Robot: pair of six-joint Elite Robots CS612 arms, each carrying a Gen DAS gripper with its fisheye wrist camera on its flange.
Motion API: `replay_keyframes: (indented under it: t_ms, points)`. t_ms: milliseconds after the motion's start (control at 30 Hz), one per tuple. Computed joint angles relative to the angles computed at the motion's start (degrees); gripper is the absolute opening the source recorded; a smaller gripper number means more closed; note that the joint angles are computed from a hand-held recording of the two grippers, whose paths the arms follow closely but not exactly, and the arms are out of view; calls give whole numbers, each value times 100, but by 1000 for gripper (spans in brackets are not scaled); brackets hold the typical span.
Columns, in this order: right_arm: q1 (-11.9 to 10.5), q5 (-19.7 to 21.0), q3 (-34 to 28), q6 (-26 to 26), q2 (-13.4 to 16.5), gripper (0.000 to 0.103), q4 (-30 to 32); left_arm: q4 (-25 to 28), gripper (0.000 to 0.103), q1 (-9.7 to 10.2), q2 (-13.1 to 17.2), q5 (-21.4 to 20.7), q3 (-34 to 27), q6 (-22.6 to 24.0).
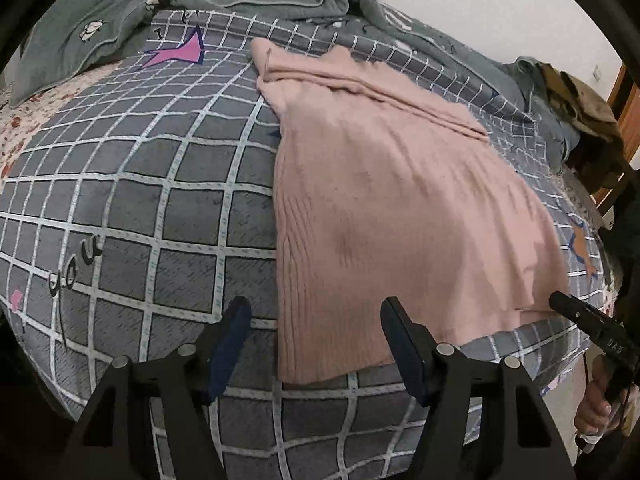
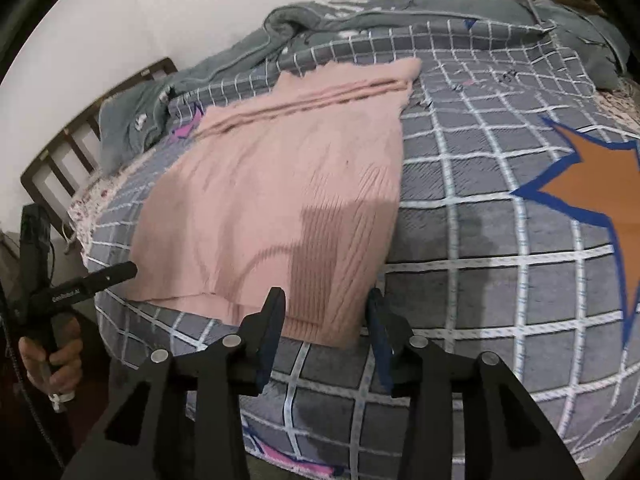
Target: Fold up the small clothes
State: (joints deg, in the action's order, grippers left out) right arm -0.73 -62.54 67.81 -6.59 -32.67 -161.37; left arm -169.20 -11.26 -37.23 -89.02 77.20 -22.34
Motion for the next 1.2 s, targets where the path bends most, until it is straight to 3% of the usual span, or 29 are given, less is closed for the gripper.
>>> replay_keyframes:
  t_ms: [133, 200, 233, 267, 300, 367, 633, 967, 1200]
  points:
    - [54, -263, -185, -66, 117, 40, 280, 220, 46, -5, 83, 68, -156, 48]
    - [44, -273, -186, -9, 133, 27, 203, 241, 35, 3, 94, 46, -186, 115]
    - [45, -328, -206, 6, 137, 22, 252, 258, 25, 9, 98, 27, -203, 124]
    - [39, -347, -226, 12, 144, 10, 286, 267, 8, 29, 101, -87, -215, 123]
    - [20, -271, -255, 0, 153, 6, 370, 322, 8, 68, 108, -338, -247, 112]
    - [-18, -83, -233, 45, 146, 5, 359, 254, 7, 82, 84, -396, -216, 54]
    - [-233, 764, 225, 596, -96, 4, -755, -734, 6, 132, -240, -659, 274, -321]
    - [-263, 882, 720, 543, -369, 4, -1329, -1148, 6, 57, -501, -476, 683, -209]
    - [-339, 1134, 718, 734, -431, 4, -1200, -1217, 6, 133, -537, -680, 596, -501]
